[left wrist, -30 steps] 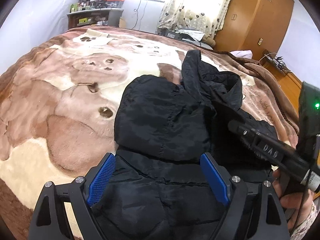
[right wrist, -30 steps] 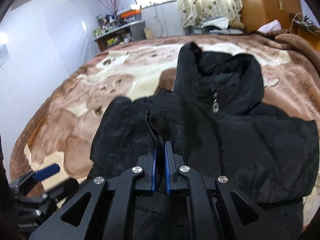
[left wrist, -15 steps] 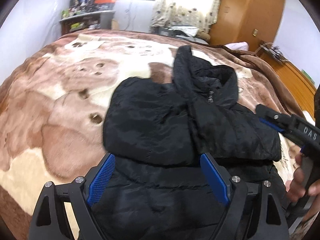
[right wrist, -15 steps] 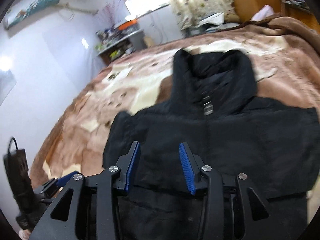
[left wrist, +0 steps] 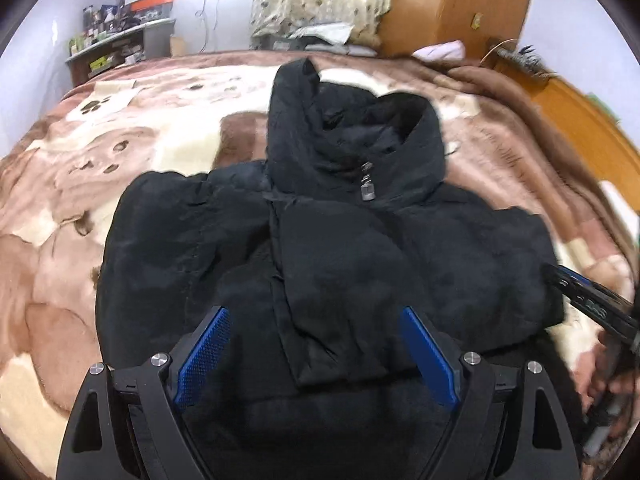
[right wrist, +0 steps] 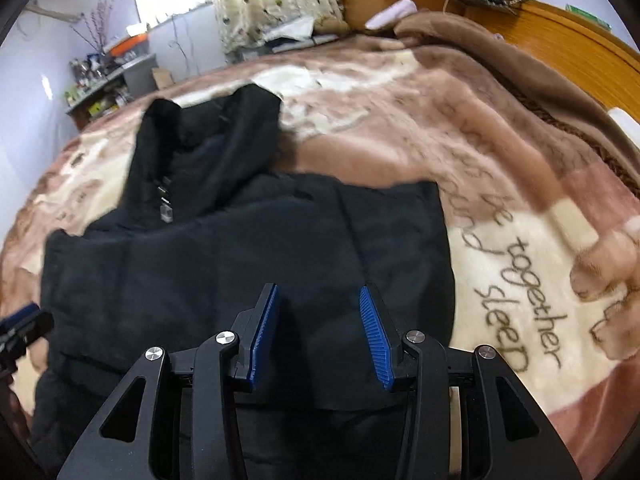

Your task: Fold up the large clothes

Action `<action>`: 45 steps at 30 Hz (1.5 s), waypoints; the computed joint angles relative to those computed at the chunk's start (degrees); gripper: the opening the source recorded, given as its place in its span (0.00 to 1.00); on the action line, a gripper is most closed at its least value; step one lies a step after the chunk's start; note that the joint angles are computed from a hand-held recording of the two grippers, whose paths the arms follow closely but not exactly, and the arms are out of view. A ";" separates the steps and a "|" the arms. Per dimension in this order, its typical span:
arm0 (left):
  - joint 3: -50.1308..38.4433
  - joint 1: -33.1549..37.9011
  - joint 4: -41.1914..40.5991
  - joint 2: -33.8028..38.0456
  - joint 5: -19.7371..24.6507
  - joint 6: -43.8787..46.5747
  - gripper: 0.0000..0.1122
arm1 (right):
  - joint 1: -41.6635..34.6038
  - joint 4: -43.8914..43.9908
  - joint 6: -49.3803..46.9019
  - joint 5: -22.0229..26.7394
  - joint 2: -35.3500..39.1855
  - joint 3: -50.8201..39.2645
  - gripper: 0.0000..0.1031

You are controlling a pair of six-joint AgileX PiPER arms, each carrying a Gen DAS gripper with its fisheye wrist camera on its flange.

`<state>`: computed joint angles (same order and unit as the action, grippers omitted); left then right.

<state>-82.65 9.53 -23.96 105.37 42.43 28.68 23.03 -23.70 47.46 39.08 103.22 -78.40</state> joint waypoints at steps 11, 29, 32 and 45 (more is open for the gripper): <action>-6.68 -4.42 11.60 9.94 -2.45 -8.73 0.83 | 1.22 -6.10 3.25 0.78 5.22 0.12 0.43; -13.49 -5.04 15.06 17.26 0.48 -12.75 0.92 | 2.15 -7.21 3.89 2.10 9.04 -0.99 0.43; -13.38 -5.24 15.65 17.19 0.25 -12.81 0.92 | 2.42 -6.91 2.84 3.75 9.64 -2.31 0.43; -26.49 1.51 6.19 19.27 17.89 -6.91 0.92 | -0.52 4.30 -6.13 8.00 8.80 -7.61 0.54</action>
